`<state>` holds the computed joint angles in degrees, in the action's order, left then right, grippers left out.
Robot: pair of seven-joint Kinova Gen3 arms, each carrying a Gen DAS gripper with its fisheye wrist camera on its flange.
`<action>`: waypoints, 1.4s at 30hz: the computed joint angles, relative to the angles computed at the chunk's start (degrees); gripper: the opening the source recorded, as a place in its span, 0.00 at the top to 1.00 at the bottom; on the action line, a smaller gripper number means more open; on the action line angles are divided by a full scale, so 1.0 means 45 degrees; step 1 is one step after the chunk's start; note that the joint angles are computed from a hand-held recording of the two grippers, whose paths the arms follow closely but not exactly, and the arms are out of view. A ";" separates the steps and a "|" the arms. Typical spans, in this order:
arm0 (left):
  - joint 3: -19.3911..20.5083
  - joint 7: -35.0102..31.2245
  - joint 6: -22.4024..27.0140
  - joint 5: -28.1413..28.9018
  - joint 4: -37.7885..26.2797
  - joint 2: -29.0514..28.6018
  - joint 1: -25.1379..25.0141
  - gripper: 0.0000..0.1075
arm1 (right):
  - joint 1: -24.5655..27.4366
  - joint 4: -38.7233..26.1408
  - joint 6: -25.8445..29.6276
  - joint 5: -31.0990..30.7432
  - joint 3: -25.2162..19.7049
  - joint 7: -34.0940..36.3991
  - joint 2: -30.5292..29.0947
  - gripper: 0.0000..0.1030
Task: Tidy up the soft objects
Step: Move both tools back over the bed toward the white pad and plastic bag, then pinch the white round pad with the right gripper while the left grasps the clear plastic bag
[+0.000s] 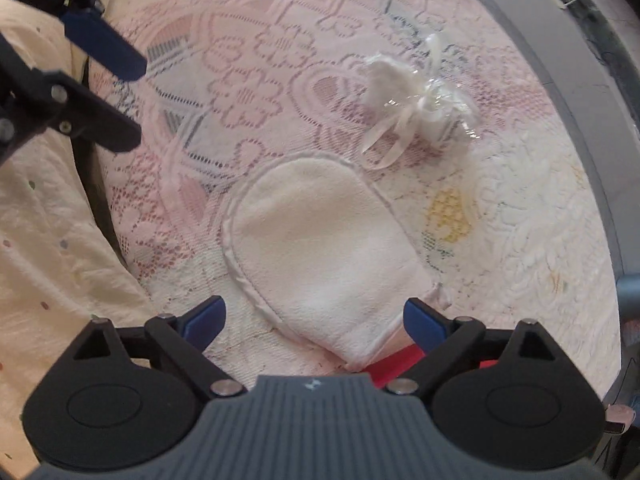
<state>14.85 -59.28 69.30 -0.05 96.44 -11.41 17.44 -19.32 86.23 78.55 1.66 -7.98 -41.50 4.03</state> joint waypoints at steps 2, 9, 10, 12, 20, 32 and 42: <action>-0.0317 -0.0548 -0.0270 0.0162 0.0286 0.0097 -0.0050 0.52 | -0.0275 -0.0103 0.0035 0.0604 -0.0153 0.0050 0.0427 0.09; -0.0799 -0.1979 -0.0574 0.0425 0.0673 0.0471 -0.0304 0.51 | -0.0973 -0.0529 0.0305 0.1842 -0.0241 0.0581 0.1509 0.03; -0.0852 -0.2090 -0.0621 0.0480 0.0717 0.0511 -0.0353 0.51 | -0.0994 -0.0582 0.0356 0.1867 -0.0215 0.0650 0.1615 0.03; -0.0976 -0.2340 -0.0753 0.0643 0.0829 0.0532 -0.0444 0.49 | -0.0980 -0.0722 0.0483 0.1808 -0.0138 0.0706 0.1848 0.03; -0.0940 -0.2928 -0.0727 0.0645 0.0799 0.0697 -0.0535 0.48 | -0.0660 -0.2223 0.1915 0.0992 0.0128 0.0567 0.3023 0.13; -0.0412 -0.3227 -0.0629 -0.0909 0.0155 0.1130 -0.0133 0.42 | -0.0068 -0.3741 0.2945 0.0129 0.0233 0.1253 0.2930 0.88; 0.0185 -0.5243 -0.1039 -0.4547 -0.1391 0.2914 0.1194 0.23 | -0.0392 -0.6844 0.3523 0.1441 0.0791 0.0407 0.3885 0.89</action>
<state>15.68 -82.88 64.62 -20.52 90.18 1.70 22.81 -21.09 55.44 94.41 8.14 -4.42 -39.67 21.52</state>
